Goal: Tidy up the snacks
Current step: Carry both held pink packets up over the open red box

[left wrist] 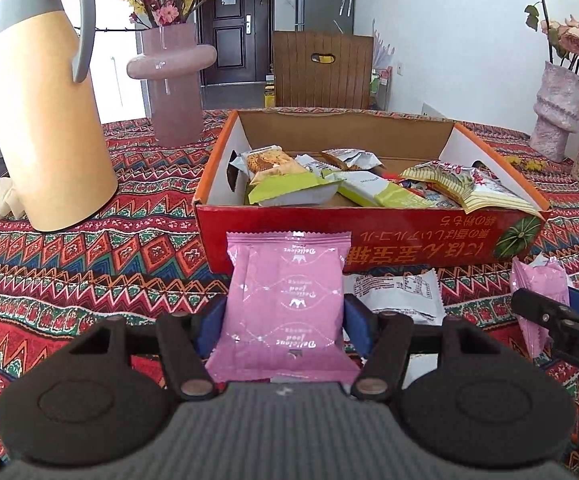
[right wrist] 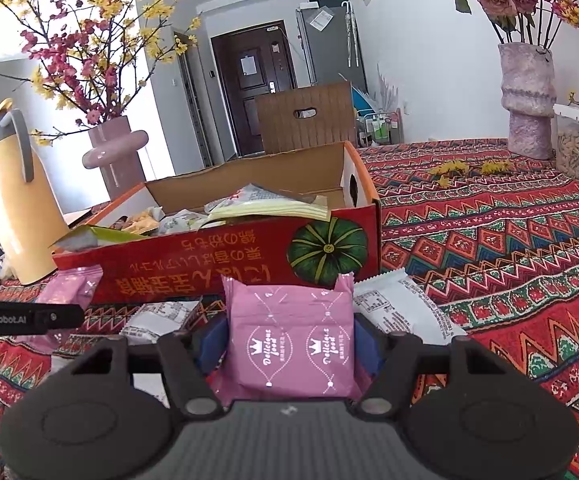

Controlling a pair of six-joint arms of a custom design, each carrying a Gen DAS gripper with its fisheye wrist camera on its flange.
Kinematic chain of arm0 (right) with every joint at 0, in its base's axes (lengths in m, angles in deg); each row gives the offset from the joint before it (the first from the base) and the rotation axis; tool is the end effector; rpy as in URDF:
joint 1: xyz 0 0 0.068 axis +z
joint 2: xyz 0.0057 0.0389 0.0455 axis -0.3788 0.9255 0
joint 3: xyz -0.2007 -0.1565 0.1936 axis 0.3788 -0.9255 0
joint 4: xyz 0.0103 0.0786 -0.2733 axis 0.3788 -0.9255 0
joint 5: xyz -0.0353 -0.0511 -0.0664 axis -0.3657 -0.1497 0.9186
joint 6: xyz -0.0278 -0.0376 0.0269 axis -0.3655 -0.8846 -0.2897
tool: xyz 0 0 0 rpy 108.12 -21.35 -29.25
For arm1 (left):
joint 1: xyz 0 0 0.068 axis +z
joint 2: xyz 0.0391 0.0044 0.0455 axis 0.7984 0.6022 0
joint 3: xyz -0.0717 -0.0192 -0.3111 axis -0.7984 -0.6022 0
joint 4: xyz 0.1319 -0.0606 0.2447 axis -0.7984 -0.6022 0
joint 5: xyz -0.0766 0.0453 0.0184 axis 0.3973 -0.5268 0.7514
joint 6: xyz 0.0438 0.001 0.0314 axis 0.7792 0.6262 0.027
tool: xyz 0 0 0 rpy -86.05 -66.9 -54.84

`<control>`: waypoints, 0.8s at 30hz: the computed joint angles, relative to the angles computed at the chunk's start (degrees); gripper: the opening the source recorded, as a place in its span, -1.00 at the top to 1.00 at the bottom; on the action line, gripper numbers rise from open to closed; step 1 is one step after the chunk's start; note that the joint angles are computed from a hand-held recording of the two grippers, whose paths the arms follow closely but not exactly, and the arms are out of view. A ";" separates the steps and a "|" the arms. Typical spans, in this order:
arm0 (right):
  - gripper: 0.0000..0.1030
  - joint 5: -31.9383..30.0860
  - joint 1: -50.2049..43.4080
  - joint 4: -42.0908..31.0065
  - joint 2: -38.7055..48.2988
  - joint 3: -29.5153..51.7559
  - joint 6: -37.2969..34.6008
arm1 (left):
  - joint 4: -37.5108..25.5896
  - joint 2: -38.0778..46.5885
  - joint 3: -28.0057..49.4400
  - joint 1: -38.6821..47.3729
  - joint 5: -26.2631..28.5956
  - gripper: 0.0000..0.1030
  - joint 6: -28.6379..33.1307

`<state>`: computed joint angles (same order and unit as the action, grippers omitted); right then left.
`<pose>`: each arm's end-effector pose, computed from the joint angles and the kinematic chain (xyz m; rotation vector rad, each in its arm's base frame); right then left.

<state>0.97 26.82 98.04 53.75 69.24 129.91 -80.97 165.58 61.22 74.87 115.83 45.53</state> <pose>0.1594 0.1461 0.1044 0.3021 2.0666 0.0978 0.2357 0.0766 0.1607 0.3321 2.2456 -0.1414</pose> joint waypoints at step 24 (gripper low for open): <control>-0.26 9.33 2.75 -9.49 -18.56 2.95 -11.24 | -10.55 -16.76 1.70 4.09 13.24 -0.22 -1.07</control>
<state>10.30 29.57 88.55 35.20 72.19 118.67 -91.52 148.83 62.92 78.96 129.06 44.46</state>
